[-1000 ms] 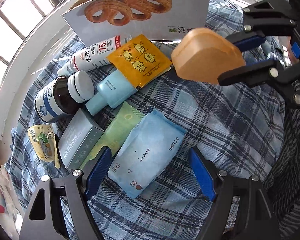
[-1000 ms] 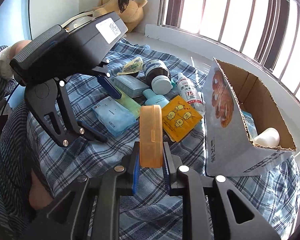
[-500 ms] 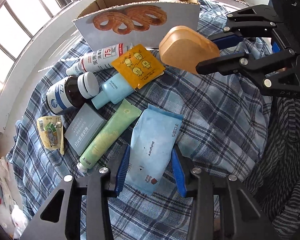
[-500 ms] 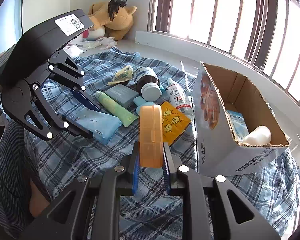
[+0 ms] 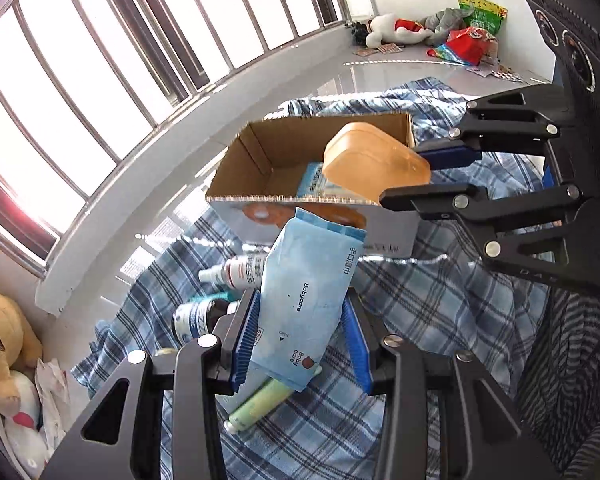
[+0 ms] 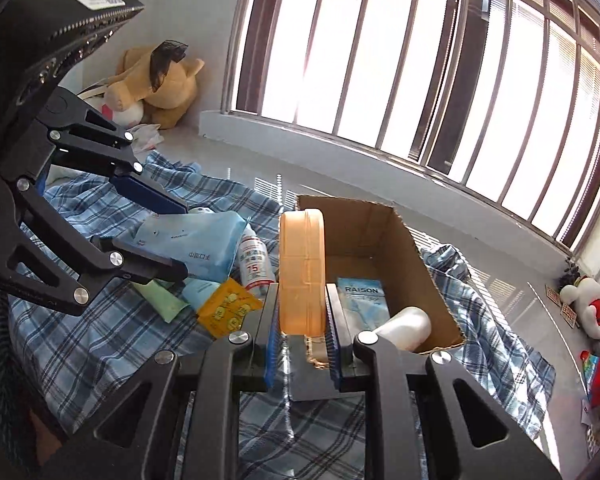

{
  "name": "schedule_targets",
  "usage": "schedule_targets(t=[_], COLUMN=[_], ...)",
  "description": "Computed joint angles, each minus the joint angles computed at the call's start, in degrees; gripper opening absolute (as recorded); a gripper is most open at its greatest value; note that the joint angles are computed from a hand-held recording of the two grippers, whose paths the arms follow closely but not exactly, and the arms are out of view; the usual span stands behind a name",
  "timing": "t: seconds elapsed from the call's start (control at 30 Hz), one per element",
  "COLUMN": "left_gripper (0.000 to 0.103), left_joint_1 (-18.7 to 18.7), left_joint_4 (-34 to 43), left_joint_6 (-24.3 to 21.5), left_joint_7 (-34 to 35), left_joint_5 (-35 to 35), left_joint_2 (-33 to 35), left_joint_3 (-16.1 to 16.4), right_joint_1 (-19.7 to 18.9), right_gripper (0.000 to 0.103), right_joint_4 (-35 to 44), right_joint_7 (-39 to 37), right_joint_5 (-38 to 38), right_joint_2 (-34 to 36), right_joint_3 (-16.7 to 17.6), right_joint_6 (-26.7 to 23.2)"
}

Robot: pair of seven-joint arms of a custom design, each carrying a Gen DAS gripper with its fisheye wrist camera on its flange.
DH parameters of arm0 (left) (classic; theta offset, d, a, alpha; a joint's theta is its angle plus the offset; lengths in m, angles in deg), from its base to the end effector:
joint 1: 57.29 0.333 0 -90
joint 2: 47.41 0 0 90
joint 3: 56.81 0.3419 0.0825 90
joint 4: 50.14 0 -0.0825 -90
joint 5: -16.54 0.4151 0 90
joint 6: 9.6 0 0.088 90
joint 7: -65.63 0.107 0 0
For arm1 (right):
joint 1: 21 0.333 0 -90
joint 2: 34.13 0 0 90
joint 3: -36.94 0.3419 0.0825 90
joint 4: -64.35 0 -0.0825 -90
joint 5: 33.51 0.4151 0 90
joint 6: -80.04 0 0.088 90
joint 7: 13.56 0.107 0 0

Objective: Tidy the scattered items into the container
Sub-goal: 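Lower the orange case and light blue packet into the cardboard box, opening both grippers, then withdraw both grippers from the box toward the remaining items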

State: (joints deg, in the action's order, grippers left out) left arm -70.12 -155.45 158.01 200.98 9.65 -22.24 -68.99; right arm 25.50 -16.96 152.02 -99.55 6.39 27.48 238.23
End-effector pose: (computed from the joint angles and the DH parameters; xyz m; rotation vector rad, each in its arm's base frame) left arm 0.6661 -0.2826 0.3735 -0.6480 2.5279 -0.6644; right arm 0.5963 0.5380 0.3366 -1.9283 1.3085 -0.8734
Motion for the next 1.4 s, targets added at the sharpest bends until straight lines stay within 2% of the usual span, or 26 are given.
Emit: schedule_targets(t=[0.13, 0.33, 0.43, 0.53, 0.73, 0.8, 0.87, 0.9, 1.13, 1.23, 1.3, 1.4], left_gripper=[0.043, 0.043, 0.043, 0.043, 0.045, 0.052, 0.071, 0.074, 0.076, 0.076, 0.076, 0.085], left_joint_1=[-1.73, -8.0, -7.29, -7.87, -6.22, -6.35, -6.71, -6.71, -5.17, -5.82, -7.47, -8.8], left_joint_4=[4.79, 12.52, 13.9, 15.59, 19.0, 19.3, 18.86, 18.58, 15.47, 11.01, 7.65, 2.76], left_joint_6=[-0.02, -0.76, -1.48, -1.33, -1.67, -1.15, 0.91, 1.9, 3.71, 5.96, 8.19, 11.49], left_joint_7=[-1.65, -9.99, -10.26, -11.58, -11.54, -11.83, -12.42, -12.63, -12.91, -13.1, -14.29, -15.03], left_joint_5=[-0.37, 3.92, 4.55, 5.33, 3.36, 3.15, 3.16, 3.06, 1.71, 2.88, 4.27, 6.0], left_joint_2=[2.65, 8.12, 9.52, 11.08, 13.79, 14.13, 14.15, 14.08, 12.01, 9.59, 7.91, 5.72], left_joint_3=[-0.54, 4.8, 3.57, 3.94, 1.31, 1.49, 2.05, 2.15, 1.58, 3.79, 6.93, 10.12], right_joint_1=[-1.24, -2.21, -3.27, -3.71, -3.0, -2.69, -2.43, -2.37, -1.61, -1.19, -1.28, -1.45], right_gripper=[0.018, 0.018, 0.018, 0.018, 0.018, 0.018, 0.018, 0.019, 0.019, 0.019, 0.019, 0.027], right_joint_4=[-1.51, -3.32, -3.05, -2.42, -2.13, -1.98, -2.11, -2.21, -3.55, -4.22, -4.14, -3.09], right_joint_7=[0.21, 5.11, 4.76, 4.58, 5.71, 5.83, 6.56, 6.92, 9.25, 10.53, 11.06, 11.22], right_joint_5=[1.83, -0.18, 0.47, 1.47, 1.26, 0.93, 0.35, 0.13, -2.24, -4.49, -5.67, -6.38], right_joint_2=[-1.08, -1.62, -0.79, 0.13, 0.54, 0.54, 0.35, 0.23, -1.15, -2.11, -2.43, -2.08], right_joint_3=[-0.04, -1.14, -0.36, -0.23, -1.46, -1.71, -1.99, -2.02, -1.77, -1.37, -0.78, 0.16], right_joint_6=[-1.98, 0.08, 0.34, 0.66, 1.44, 1.06, 0.98, 0.91, 0.31, 1.06, 2.34, 4.97])
